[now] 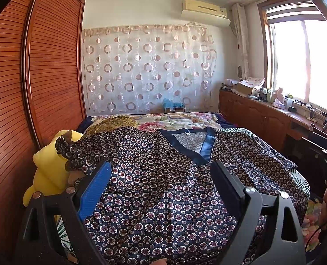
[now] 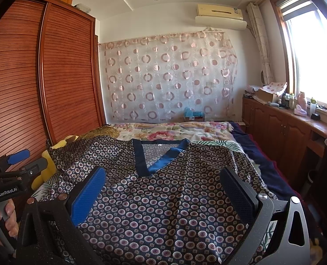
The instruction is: Fold small clothes
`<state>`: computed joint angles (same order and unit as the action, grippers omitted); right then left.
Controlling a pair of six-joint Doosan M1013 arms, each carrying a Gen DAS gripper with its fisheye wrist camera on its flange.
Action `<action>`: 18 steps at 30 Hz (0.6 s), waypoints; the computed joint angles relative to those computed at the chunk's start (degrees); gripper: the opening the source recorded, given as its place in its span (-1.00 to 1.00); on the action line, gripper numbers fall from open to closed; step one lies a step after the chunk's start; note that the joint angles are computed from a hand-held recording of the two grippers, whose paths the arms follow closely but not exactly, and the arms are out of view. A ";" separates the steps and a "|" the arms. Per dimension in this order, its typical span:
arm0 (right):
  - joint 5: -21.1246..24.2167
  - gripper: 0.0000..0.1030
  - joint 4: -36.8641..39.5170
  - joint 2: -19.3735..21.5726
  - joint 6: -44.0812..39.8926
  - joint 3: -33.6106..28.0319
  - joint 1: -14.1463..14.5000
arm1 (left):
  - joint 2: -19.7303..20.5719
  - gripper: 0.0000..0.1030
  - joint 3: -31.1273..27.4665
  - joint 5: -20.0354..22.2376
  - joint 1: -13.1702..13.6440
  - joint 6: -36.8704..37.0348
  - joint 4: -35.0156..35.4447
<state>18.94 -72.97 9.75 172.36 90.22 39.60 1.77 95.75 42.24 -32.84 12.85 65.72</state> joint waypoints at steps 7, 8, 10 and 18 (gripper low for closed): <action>0.16 1.00 0.64 -0.05 -0.55 -0.06 0.09 | 0.07 0.78 -0.10 0.09 0.07 0.21 -0.12; 0.18 1.00 0.62 -0.03 -0.52 -0.07 0.10 | 0.07 0.78 -0.08 0.11 0.06 0.14 -0.17; 0.19 1.00 0.51 -0.01 -0.41 -0.05 0.12 | 0.07 0.78 -0.04 -0.02 0.07 0.06 -0.11; 0.23 1.00 0.38 -0.03 -0.32 -0.04 0.14 | 0.09 0.78 -0.05 0.05 0.11 0.11 -0.02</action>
